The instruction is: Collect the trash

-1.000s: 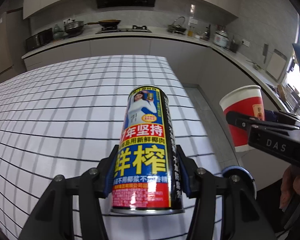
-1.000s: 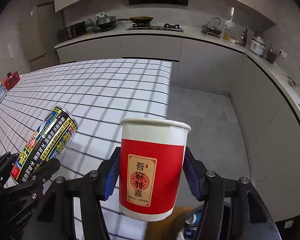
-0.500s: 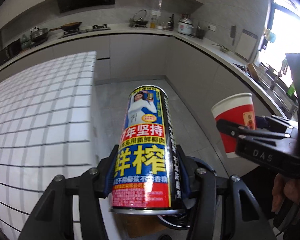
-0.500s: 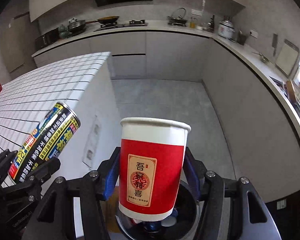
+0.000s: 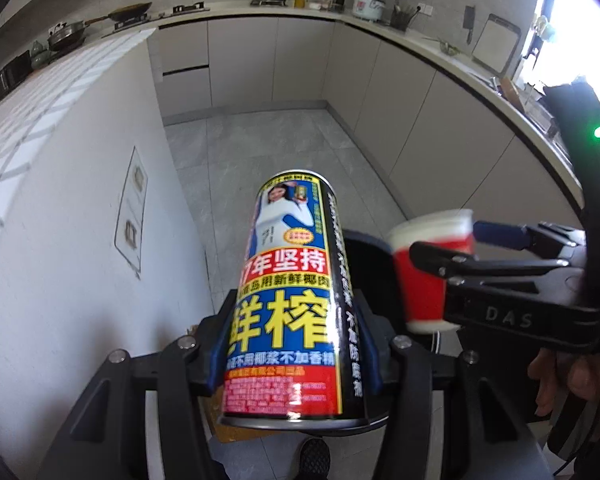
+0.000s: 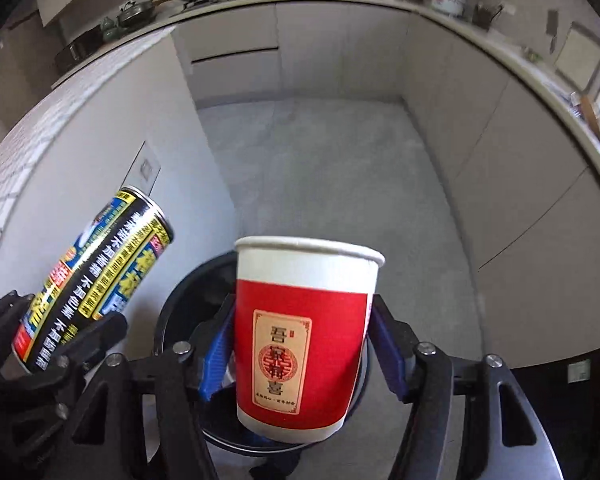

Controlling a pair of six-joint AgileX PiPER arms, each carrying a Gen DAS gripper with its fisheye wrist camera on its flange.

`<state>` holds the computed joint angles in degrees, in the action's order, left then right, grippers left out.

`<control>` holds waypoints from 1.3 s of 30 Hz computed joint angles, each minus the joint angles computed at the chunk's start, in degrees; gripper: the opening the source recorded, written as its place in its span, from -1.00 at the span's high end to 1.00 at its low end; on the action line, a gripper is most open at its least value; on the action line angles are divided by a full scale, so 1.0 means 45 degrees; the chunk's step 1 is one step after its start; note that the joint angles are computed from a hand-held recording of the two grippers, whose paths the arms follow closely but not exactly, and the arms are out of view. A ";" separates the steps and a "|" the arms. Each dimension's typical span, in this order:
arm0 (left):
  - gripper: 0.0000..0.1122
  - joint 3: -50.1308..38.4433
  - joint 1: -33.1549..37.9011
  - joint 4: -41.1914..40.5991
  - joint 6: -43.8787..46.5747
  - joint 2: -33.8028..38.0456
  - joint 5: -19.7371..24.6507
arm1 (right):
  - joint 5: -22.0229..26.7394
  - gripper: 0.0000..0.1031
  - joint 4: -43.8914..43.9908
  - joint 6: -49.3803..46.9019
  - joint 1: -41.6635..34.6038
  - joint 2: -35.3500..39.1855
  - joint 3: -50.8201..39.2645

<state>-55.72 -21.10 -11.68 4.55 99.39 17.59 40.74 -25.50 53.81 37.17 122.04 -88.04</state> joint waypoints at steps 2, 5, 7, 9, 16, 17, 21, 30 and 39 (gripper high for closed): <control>0.05 0.0182 -0.0191 0.0372 -0.0707 0.0170 -0.0185 | -0.0339 -0.58 -0.0555 0.0454 0.0029 -0.0066 0.0388; 0.05 0.0579 -0.0919 0.1868 -0.2848 0.0306 -0.0618 | -0.0530 -0.58 -0.0978 0.1157 -0.0221 -0.0352 0.1009; 0.05 0.0839 -0.1322 0.2579 -0.3939 0.0359 -0.0870 | -0.0801 -0.58 -0.1114 0.1495 -0.0425 -0.0650 0.1459; 0.05 0.0880 -0.1668 0.3365 -0.4983 0.0424 -0.0950 | -0.0775 -0.58 -0.1573 0.1973 -0.0457 -0.0949 0.1825; 0.04 0.0796 -0.2420 0.4225 -0.6282 0.0960 -0.1243 | -0.1077 -0.58 -0.2141 0.2659 -0.0779 -0.2024 0.3129; -0.01 0.0805 -0.2487 0.4159 -0.6317 0.1128 -0.1466 | -0.1075 -0.58 -0.2153 0.2668 -0.0815 -0.2122 0.3260; -0.72 0.0300 -0.2888 0.6327 -0.8626 0.1807 -0.0969 | -0.0891 -0.71 -0.1892 0.2623 -0.0890 -0.1939 0.3220; -0.74 0.0130 -0.2706 0.7248 -0.8968 0.1454 -0.0482 | -0.1042 -1.00 -0.1508 0.2822 -0.1158 -0.2280 0.3848; -0.74 0.0213 -0.2085 0.7444 -0.8780 0.0484 0.0096 | -0.0590 -1.00 -0.1275 0.2261 -0.1236 -0.2108 0.3558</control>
